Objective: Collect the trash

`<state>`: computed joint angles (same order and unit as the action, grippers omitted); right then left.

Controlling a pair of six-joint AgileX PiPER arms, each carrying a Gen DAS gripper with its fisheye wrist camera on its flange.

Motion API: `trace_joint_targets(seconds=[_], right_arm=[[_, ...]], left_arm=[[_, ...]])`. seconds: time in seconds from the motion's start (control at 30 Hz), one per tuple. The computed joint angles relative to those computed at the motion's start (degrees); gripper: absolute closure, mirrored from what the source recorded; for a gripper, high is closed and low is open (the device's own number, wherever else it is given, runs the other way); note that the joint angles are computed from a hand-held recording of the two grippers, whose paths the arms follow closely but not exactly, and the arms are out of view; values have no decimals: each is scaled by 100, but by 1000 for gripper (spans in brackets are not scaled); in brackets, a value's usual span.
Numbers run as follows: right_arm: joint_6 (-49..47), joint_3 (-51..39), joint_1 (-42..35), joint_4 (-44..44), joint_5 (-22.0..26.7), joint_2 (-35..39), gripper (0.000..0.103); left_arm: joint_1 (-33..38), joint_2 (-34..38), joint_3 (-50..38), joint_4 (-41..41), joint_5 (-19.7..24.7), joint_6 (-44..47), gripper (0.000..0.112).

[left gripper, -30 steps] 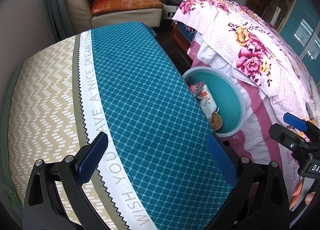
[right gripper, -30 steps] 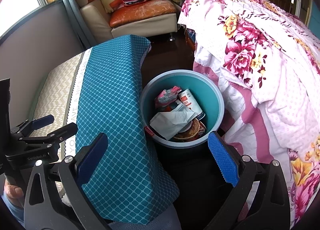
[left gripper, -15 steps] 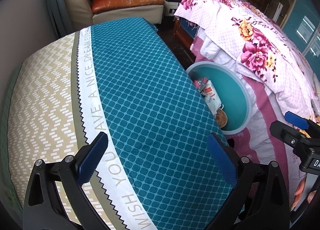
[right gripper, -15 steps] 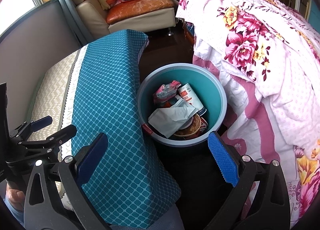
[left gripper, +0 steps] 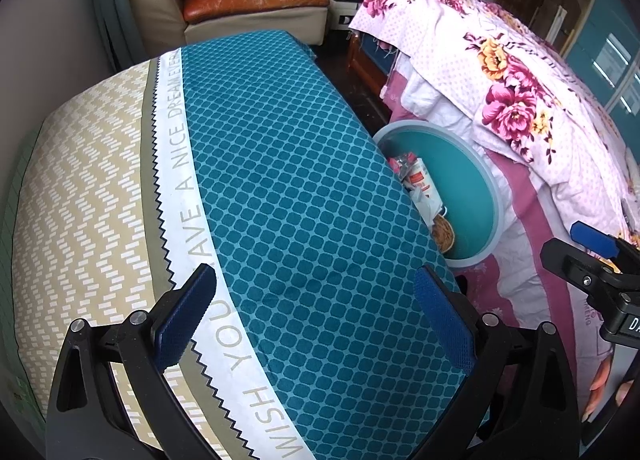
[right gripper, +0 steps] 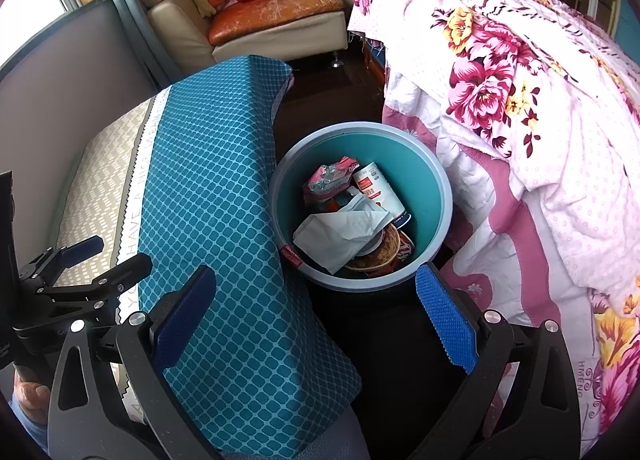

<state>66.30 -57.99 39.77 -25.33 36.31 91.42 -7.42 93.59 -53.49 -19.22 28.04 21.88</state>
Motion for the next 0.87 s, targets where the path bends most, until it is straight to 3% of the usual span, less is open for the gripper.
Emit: trace_joint_targets(seconds=[0.87], right_arm=[[138,-222,207,-266,560,-110,7]], left_arm=[[221,-257,76,-213,166,227,13]])
